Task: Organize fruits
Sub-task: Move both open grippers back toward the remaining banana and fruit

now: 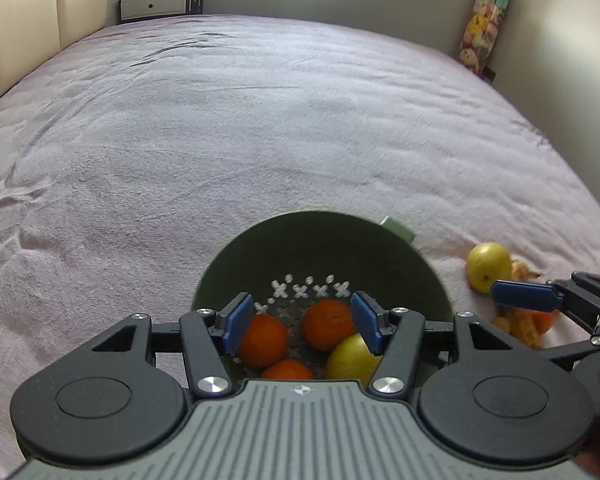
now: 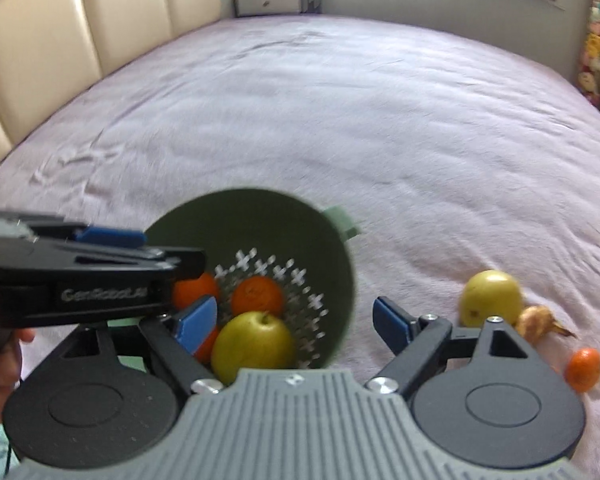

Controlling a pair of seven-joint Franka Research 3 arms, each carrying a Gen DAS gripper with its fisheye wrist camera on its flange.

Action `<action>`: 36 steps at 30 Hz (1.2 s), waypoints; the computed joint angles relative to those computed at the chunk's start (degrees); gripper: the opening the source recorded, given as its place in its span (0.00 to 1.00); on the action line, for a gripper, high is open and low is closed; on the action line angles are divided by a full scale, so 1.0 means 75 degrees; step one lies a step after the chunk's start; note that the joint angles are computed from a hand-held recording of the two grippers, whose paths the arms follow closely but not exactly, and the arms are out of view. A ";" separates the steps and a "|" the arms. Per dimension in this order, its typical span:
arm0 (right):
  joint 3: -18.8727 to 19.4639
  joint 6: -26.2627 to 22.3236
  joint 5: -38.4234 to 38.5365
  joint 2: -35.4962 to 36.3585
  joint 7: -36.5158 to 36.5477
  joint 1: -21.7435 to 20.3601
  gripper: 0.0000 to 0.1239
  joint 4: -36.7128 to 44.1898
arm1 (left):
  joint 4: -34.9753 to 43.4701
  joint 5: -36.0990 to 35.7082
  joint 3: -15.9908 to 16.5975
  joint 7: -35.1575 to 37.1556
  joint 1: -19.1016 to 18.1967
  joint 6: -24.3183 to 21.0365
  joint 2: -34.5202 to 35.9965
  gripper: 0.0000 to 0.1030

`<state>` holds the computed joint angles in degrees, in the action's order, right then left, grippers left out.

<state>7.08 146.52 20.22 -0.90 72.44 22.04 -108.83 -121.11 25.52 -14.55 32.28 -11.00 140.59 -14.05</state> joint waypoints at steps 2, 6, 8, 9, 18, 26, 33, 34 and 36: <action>-0.0046 0.0139 -0.0192 -0.0118 0.0358 -0.0062 0.67 -0.0148 | -0.0007 0.0008 -0.0021 -0.0071 -0.0012 0.0067 -0.0044 0.65; -0.0155 0.0126 -0.0361 -0.0279 0.0951 -0.0237 0.67 -0.0300 | 0.0036 0.0081 -0.0083 -0.0248 -0.0035 0.0161 -0.0071 0.65; -0.0199 0.0160 -0.0376 -0.0393 0.1163 -0.0324 0.67 -0.0434 | 0.0030 0.0037 -0.0083 -0.0282 -0.0069 0.0287 -0.0081 0.65; -0.0219 0.0184 -0.0412 -0.0456 0.1264 -0.0372 0.67 -0.0506 | 0.0033 0.0012 -0.0085 -0.0295 -0.0087 0.0362 -0.0077 0.65; -0.0367 0.0271 -0.0710 -0.0993 0.2050 -0.0795 0.68 -0.1164 | 0.0366 0.0087 -0.0244 -0.0188 -0.0305 0.0847 0.0319 0.65; -0.0465 0.0391 -0.0822 -0.1258 0.2269 -0.1099 0.69 -0.1650 | 0.0689 0.0367 -0.0311 0.0085 -0.0581 0.1213 0.0842 0.65; -0.0594 0.0333 -0.0676 -0.1270 0.2454 -0.1304 0.69 -0.1917 | 0.0846 0.0502 -0.0323 0.0401 -0.0796 0.1385 0.1201 0.65; -0.0603 0.0324 -0.0666 -0.1265 0.2513 -0.1336 0.69 -0.1925 | 0.0902 0.0471 -0.0326 0.0523 -0.0843 0.1366 0.1282 0.65; -0.0624 0.0359 -0.0625 -0.1252 0.2574 -0.1380 0.67 -0.1949 | 0.1008 0.0419 -0.0336 0.0743 -0.0940 0.1311 0.1452 0.65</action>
<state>2.40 149.21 15.54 -10.29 91.74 11.69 -123.45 -113.56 28.66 -17.07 37.85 -18.04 150.42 -3.16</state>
